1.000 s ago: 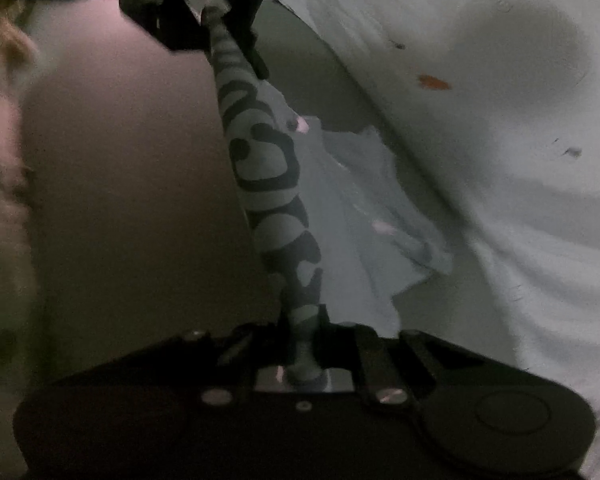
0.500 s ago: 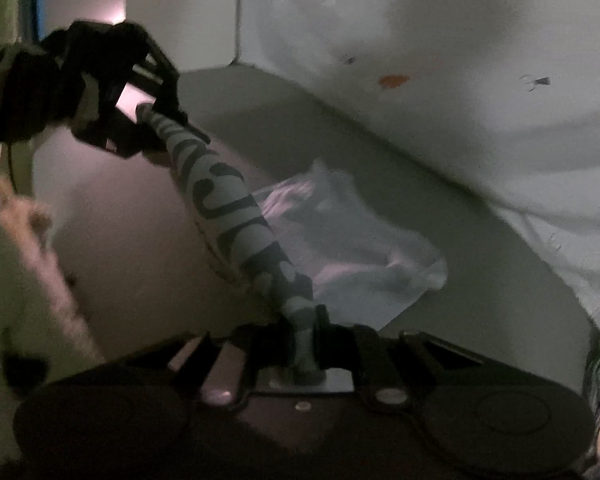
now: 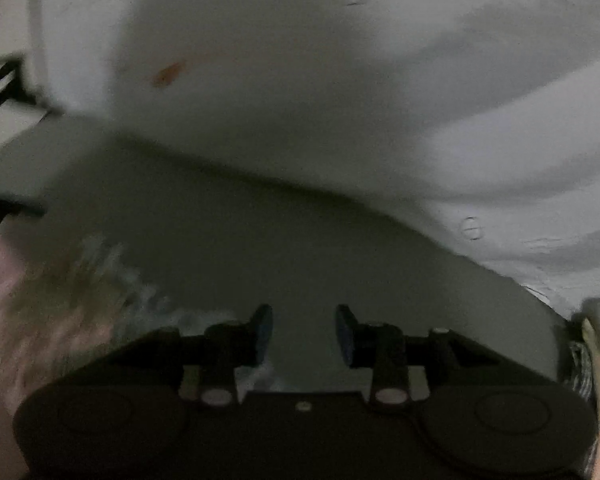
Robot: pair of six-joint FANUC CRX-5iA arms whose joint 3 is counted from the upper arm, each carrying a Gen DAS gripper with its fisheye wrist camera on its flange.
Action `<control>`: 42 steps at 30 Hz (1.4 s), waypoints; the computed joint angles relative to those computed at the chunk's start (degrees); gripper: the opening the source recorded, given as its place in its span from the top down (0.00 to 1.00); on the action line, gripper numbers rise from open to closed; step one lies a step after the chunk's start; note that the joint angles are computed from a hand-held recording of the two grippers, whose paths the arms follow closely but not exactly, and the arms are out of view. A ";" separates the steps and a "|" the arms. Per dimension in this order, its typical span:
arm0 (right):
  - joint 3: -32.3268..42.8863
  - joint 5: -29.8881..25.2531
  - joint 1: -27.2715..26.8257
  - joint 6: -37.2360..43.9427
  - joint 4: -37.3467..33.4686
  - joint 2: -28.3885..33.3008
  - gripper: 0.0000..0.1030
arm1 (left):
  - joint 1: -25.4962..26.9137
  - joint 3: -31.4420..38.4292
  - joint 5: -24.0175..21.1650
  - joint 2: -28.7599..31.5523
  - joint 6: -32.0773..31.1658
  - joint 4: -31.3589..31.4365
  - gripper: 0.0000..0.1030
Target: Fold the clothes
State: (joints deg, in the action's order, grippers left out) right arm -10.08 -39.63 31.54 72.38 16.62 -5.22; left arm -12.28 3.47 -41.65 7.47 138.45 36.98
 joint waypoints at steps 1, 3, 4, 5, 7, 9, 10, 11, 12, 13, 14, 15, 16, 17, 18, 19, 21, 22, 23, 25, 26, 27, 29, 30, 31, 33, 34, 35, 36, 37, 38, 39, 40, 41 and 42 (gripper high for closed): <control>-1.07 1.49 -0.04 -4.26 1.58 -0.45 0.54 | 0.17 2.04 -1.39 0.44 0.79 -3.65 0.16; -3.06 3.24 0.03 -11.71 3.10 -1.59 0.47 | 0.03 4.72 -3.53 0.59 1.25 -10.00 0.15; -3.46 3.65 0.15 -13.66 3.14 -1.67 0.47 | -0.24 5.47 -4.89 0.47 0.89 -12.26 0.15; -4.83 3.77 0.82 -16.53 3.88 -2.49 0.47 | -0.68 6.33 -6.71 0.30 0.51 -14.87 0.14; -6.02 3.01 1.98 -19.48 3.75 -2.85 0.46 | -2.12 8.99 -11.99 0.46 -1.30 -20.32 0.14; -8.92 0.71 4.28 -22.89 4.19 -5.60 0.46 | -4.31 11.67 -17.80 0.67 -4.49 -25.53 0.14; -10.47 -0.14 5.19 -25.49 4.09 -7.30 0.46 | -5.58 12.96 -20.66 0.80 -6.31 -28.02 0.14; -11.99 -1.02 6.16 -28.10 3.99 -9.01 0.46 | -6.79 13.89 -23.04 0.80 -7.88 -30.13 0.14; -13.48 -1.91 7.16 -30.76 3.85 -10.74 0.46 | -7.76 14.06 -24.55 0.49 -9.04 -31.45 0.14; -15.16 -2.01 7.84 -33.87 3.11 -12.61 0.45 | -8.54 13.78 -25.68 0.06 -9.94 -32.25 0.14; -17.17 -2.04 8.85 -37.94 3.36 -14.77 0.45 | -9.11 13.20 -26.53 -0.43 -10.31 -32.68 0.14; -19.26 -1.50 9.69 -41.91 3.05 -16.98 0.45 | -9.52 12.44 -27.09 -0.97 -10.35 -32.86 0.14; -20.76 -0.77 10.53 -44.80 2.40 -18.58 0.44 | -9.82 11.39 -27.13 -1.57 -10.12 -33.02 0.14; -22.05 0.54 10.89 -46.93 0.97 -19.90 0.42 | -9.96 9.94 -26.48 -2.28 -9.54 -33.15 0.16; -23.41 1.92 11.27 -49.13 -0.33 -21.22 0.39 | -10.10 8.63 -25.81 -2.89 -8.74 -33.31 0.20; -24.89 3.82 11.79 -51.61 -0.33 -21.94 0.39 | -10.20 7.44 -25.02 -3.40 -7.73 -33.45 0.23; -27.07 6.53 12.79 -55.92 2.31 -21.95 0.43 | -10.34 5.05 -23.28 -4.44 -5.91 -33.64 0.39; -28.18 8.36 13.12 -57.64 4.55 -21.84 0.54 | -10.59 4.60 -22.99 -4.64 -4.77 -34.08 0.44; -28.52 9.98 13.05 -57.70 5.73 -21.40 0.61 | -11.05 4.85 -23.31 -4.70 -3.63 -34.96 0.52; -28.18 11.12 12.80 -56.35 5.98 -21.02 0.77 | -11.17 4.99 -23.65 -5.35 -2.91 -35.22 0.66; -28.72 13.78 11.94 -56.53 4.69 -21.94 0.79 | -11.10 5.16 -23.86 -5.62 -2.71 -35.07 0.71; -29.25 16.46 11.09 -56.67 3.24 -22.84 0.81 | -10.96 5.11 -23.98 -5.94 -2.62 -34.73 0.72; -31.27 23.53 8.93 -58.45 -2.72 -24.85 0.84 | -10.59 3.70 -23.74 -7.17 -2.11 -33.70 0.73; -30.79 23.54 8.32 -56.29 -7.99 -24.77 0.84 | -10.42 2.60 -23.08 -7.56 -1.72 -33.02 0.72; -29.95 22.88 7.51 -53.57 -13.68 -24.58 0.84 | -10.11 0.96 -21.96 -8.15 -1.08 -32.07 0.72; -27.51 16.51 6.63 -50.68 -17.37 -22.42 0.82 | -9.14 -3.52 -18.48 -9.76 0.24 -29.64 0.66; -26.50 13.87 6.21 -49.61 -18.43 -21.32 0.77 | -8.72 -4.98 -17.01 -10.32 0.07 -28.77 0.65; -25.81 11.59 6.07 -49.63 -18.42 -20.26 0.74 | -8.45 -5.37 -16.54 -10.47 -0.03 -28.26 0.65; -25.72 10.70 6.71 -51.82 -15.41 -20.17 0.66 | -8.52 -4.68 -17.03 -10.25 -0.27 -28.69 0.64; -25.70 9.80 7.41 -54.22 -12.14 -20.05 0.57 | -8.98 -3.26 -18.02 -9.87 -0.68 -30.36 0.63; -25.58 8.55 8.31 -55.78 -7.89 -19.71 0.51 | -9.64 -1.38 -19.40 -9.41 -1.28 -32.87 0.59; -25.09 7.09 8.89 -56.17 -4.77 -19.25 0.37 | -10.38 0.40 -20.58 -8.92 -1.91 -35.41 0.52; -24.62 7.54 8.56 -54.96 -4.65 -18.67 0.33 | -10.90 1.70 -21.42 -8.73 -2.91 -37.51 0.47; -23.97 7.87 8.12 -53.26 -4.99 -18.07 0.33 | -10.68 2.08 -21.78 -9.18 -4.92 -38.32 0.33; -23.29 8.19 7.69 -51.53 -5.40 -17.44 0.31 | -10.00 1.98 -21.36 -9.52 -7.39 -38.12 0.24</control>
State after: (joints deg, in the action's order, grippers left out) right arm -33.37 -31.44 39.23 20.85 11.22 -22.66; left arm -22.28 5.44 -63.01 -2.05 131.06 -1.14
